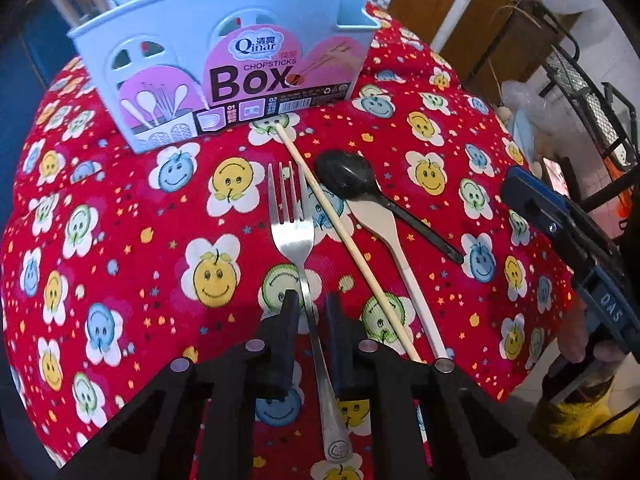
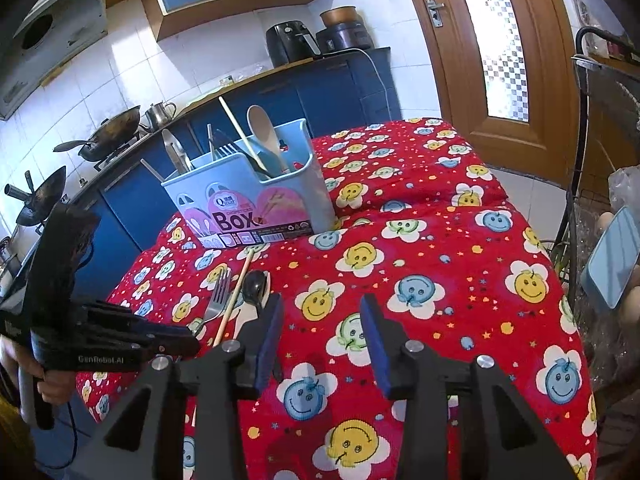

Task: Organize utensils
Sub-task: 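Grasp the silver fork with the left tool while the right tool moves toward the black spoon, then grasp the black spoon with the right tool while the left tool lifts the fork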

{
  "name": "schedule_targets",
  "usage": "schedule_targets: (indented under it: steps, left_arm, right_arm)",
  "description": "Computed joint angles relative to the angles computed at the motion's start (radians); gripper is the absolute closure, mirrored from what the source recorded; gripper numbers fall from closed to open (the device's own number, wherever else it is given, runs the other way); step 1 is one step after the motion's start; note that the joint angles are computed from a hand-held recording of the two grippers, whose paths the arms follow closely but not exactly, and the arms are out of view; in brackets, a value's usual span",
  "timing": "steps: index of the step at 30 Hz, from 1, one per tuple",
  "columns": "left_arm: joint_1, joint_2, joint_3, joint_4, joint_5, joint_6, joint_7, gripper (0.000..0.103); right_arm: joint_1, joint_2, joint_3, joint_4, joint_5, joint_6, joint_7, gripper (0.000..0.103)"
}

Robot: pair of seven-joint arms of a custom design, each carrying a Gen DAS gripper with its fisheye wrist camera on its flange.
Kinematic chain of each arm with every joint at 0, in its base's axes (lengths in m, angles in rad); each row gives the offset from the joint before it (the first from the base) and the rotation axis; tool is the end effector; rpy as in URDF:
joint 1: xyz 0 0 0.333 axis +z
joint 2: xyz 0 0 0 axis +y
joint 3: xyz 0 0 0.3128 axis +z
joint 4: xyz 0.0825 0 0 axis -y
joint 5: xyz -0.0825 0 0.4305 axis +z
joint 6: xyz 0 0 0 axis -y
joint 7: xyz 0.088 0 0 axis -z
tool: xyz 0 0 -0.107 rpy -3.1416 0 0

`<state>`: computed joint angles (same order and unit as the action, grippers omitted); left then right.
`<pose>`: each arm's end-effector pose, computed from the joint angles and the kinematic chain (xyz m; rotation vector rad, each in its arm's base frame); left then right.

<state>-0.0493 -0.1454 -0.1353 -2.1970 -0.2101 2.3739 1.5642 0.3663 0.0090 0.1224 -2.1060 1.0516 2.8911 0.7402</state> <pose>0.5633 -0.1091 0.4543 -2.0711 2.1818 -0.5205 0.5703 0.2454 0.4527 -1.8524 1.2466 -0.2355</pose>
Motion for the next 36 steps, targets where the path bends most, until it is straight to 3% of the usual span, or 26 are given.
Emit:
schedule_targets:
  steps: [3, 7, 16, 24, 31, 36]
  left_arm:
    - [0.003, 0.030, 0.004, 0.042, 0.002, -0.045, 0.004, 0.097]
    - [0.007, 0.037, 0.012, 0.046, -0.044, -0.045, -0.002, 0.099]
    - [0.002, -0.088, 0.034, -0.126, -0.179, 0.158, 0.075, 0.100]
    - [0.012, -0.214, 0.050, -0.268, -0.212, 0.368, 0.103, 0.100]
    - [0.043, -0.248, 0.048, -0.319, -0.167, 0.479, 0.072, 0.100]
    - [0.012, -0.261, 0.095, -0.341, -0.216, 0.537, 0.116, 0.100]
  right_arm:
    - [-0.001, 0.002, 0.000, 0.002, -0.013, -0.005, 0.004, 0.060]
    - [-0.001, 0.001, 0.000, 0.000, -0.025, -0.005, 0.008, 0.060]
    - [0.004, -0.002, 0.002, 0.002, -0.183, -0.016, 0.118, 0.060]
    - [0.006, 0.027, 0.010, 0.045, -0.382, -0.082, 0.253, 0.060]
    - [0.002, 0.074, 0.027, 0.106, -0.522, -0.168, 0.363, 0.060]
    - [-0.003, 0.116, 0.050, 0.164, -0.542, -0.217, 0.371, 0.061]
